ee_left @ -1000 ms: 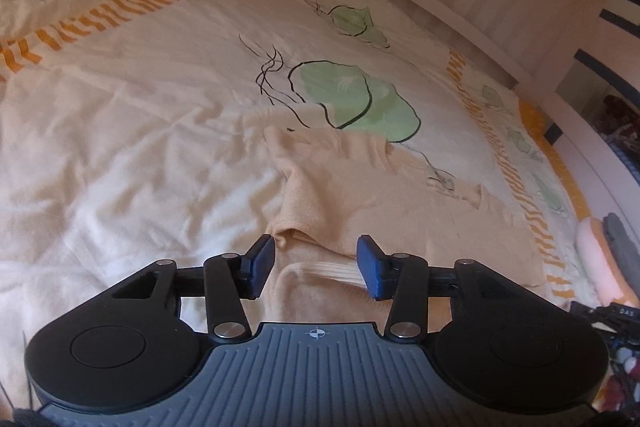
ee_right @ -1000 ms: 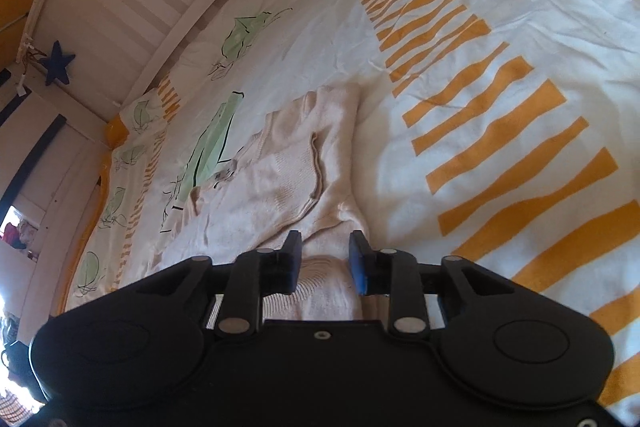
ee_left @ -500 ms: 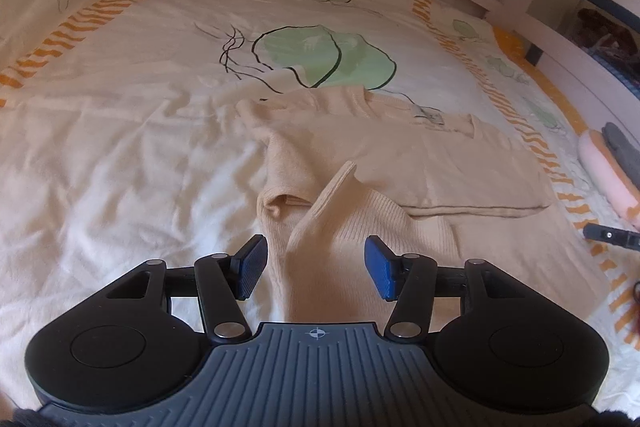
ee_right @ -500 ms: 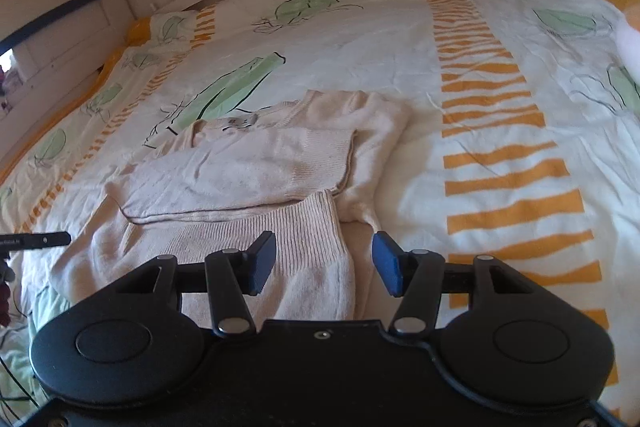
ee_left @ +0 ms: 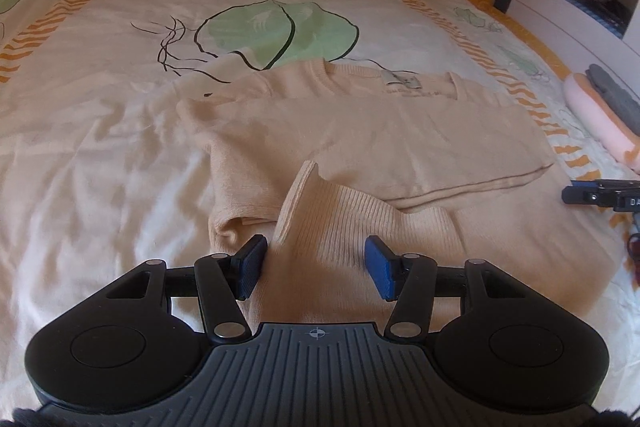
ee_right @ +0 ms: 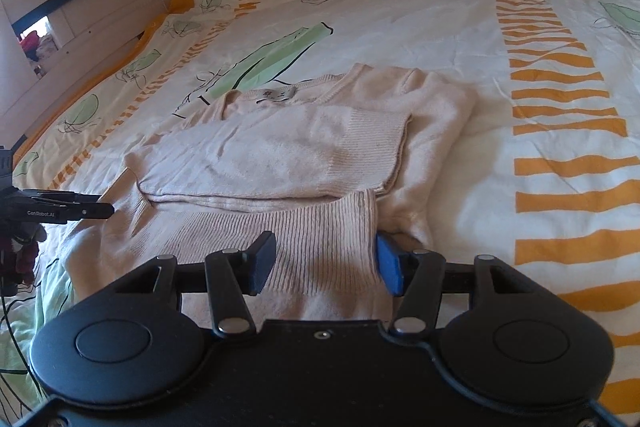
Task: Fold small clothes
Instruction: 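Grasp the folded ribbed hem edge again with both grippers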
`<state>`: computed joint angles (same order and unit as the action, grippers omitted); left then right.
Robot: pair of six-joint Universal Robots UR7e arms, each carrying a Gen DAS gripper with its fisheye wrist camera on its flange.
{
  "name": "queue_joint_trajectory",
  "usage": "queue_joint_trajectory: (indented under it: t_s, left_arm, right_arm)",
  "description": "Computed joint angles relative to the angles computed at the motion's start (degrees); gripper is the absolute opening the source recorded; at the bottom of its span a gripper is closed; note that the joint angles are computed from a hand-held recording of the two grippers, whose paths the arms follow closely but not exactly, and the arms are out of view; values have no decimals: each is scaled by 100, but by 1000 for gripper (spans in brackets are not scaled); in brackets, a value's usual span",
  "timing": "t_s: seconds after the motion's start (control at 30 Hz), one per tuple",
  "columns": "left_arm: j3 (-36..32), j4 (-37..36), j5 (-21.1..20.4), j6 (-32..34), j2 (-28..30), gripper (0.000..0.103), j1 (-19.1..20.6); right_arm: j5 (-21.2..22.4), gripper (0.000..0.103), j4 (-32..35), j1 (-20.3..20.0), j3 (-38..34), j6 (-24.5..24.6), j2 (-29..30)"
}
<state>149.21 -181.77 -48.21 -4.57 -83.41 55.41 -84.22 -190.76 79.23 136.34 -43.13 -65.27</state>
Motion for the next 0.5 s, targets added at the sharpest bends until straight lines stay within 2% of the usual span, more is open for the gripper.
queue_joint_trajectory:
  t_s: [0.1, 0.23, 0.4, 0.47, 0.5]
  left_arm:
    - [-74, -120, -120, 60, 116, 52, 134]
    - [-175, -180, -244, 205, 223, 52, 253]
    - [-288, -85, -387, 346, 238, 52, 350]
    - [-315, -50, -456, 343, 220, 52, 393]
    - [-307, -88, -458, 333, 219, 46, 394]
  right_arm:
    - [160, 62, 127, -101, -4, 33, -19]
    - [535, 75, 381, -258, -17, 152, -85]
    - [707, 85, 530, -317, -37, 77, -90]
    - [673, 85, 646, -302, -66, 47, -127]
    - [588, 81, 599, -271, -65, 67, -126]
